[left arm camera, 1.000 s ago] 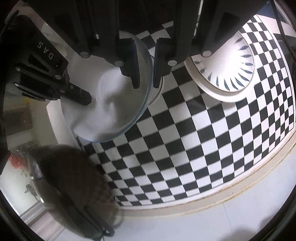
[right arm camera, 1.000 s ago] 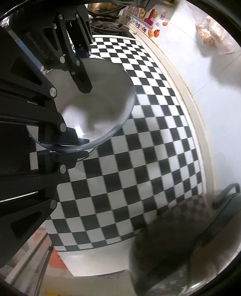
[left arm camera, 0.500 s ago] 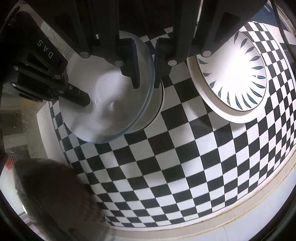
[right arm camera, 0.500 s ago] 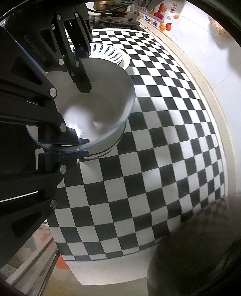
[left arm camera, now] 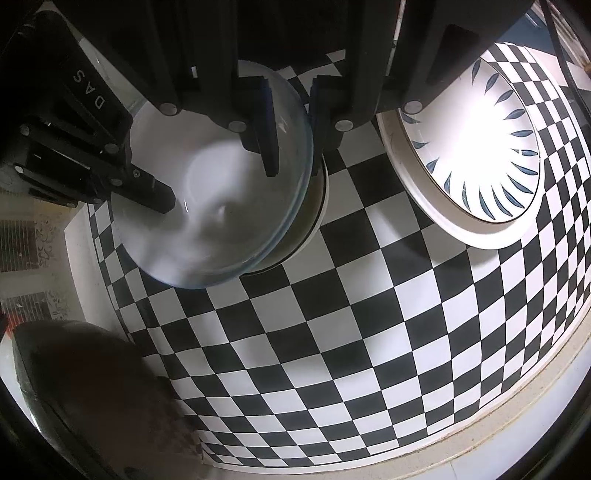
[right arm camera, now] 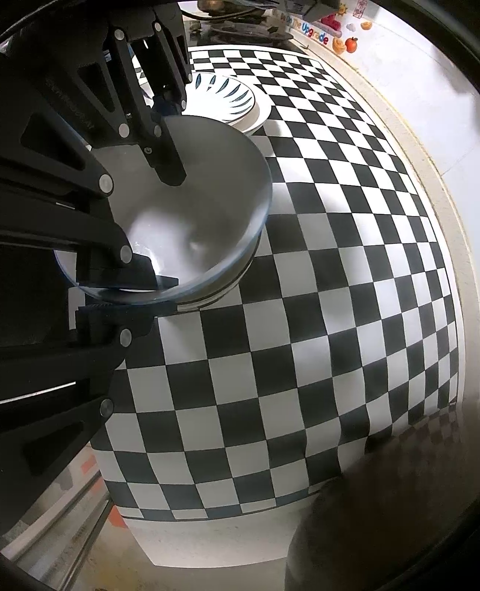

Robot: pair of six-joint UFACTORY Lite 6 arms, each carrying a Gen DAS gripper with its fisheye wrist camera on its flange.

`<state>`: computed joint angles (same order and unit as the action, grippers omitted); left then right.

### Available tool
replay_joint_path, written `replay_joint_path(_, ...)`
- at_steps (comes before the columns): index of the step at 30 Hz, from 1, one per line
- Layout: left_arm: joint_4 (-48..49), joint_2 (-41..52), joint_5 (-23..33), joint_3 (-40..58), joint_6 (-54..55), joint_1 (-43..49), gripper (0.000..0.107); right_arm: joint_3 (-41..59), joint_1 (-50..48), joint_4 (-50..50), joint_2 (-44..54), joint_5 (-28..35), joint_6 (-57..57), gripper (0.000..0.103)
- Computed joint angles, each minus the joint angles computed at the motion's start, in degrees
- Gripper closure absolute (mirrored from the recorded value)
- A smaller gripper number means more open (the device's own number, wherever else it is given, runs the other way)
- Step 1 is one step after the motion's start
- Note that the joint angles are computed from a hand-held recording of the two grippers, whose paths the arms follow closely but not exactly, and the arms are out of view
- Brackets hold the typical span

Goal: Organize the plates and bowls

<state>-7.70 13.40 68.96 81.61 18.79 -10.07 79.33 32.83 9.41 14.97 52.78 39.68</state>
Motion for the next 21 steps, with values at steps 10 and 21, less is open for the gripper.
replay_joint_path(10,0.9,0.5,-0.1,0.7,-1.3,-0.6,0.094,-1.9,-1.1,2.9,-1.0,-0.2,-1.4,0.093)
replay_joint_path(21,4.7,-1.7,-0.4,-0.7,-1.9,-1.2,0.094,-3.6,-0.6,4.8,-3.2,-0.4,-2.0,0.093)
